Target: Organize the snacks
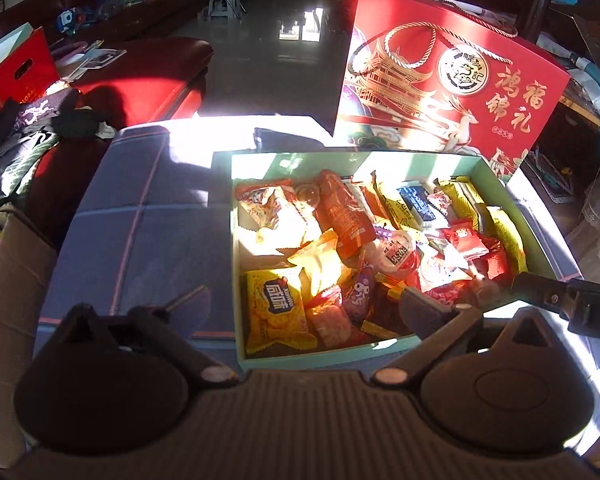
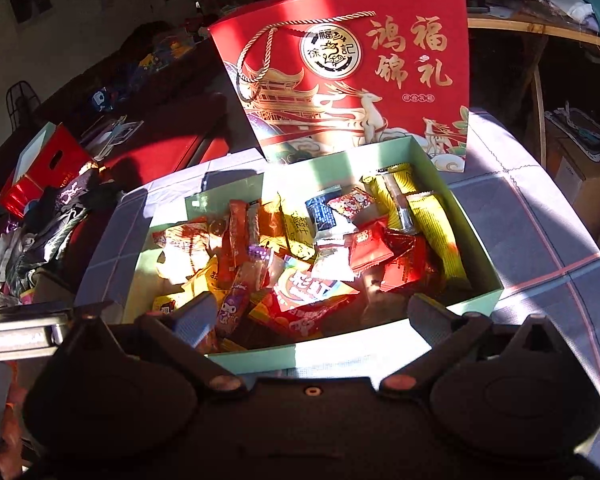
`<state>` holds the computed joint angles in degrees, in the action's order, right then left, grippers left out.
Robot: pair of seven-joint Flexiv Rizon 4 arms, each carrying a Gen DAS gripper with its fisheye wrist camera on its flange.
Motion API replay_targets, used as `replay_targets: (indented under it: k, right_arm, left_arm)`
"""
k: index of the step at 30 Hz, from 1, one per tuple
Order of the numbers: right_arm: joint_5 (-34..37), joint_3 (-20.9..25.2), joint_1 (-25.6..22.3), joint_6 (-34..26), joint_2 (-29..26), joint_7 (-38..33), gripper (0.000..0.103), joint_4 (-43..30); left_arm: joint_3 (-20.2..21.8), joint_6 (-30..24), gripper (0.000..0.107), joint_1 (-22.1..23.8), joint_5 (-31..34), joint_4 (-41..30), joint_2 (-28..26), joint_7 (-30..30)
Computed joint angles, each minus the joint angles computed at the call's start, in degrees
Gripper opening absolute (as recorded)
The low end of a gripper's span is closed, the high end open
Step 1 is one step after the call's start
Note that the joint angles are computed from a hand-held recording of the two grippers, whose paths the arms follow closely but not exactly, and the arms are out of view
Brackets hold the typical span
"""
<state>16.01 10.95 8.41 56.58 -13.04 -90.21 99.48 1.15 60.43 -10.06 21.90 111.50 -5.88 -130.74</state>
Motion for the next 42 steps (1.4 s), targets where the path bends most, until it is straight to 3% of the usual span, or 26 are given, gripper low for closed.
replay_targets:
  k: [7, 17, 42]
  right_arm:
    - [-0.2, 0.2, 0.6, -0.8, 3.6, -0.2, 0.103, 5.0]
    - [-1.3, -0.4, 2.0, -1.7, 5.8, -1.1, 0.103, 8.9]
    - [-5.0, -0.9, 1.7, -2.1, 3.9, 2.5, 0.103, 12.2]
  left_arm:
    - [-0.2, 2.7, 0.103, 0.0, -1.3, 5.7, 2.4, -2.4]
    - [-0.9, -0.2, 0.103, 0.8, 4.1, 8.5, 3.9, -8.6]
    - [-0.5, -5.3, 0.103, -0.1, 3.6, 8.9, 0.7, -8.0]
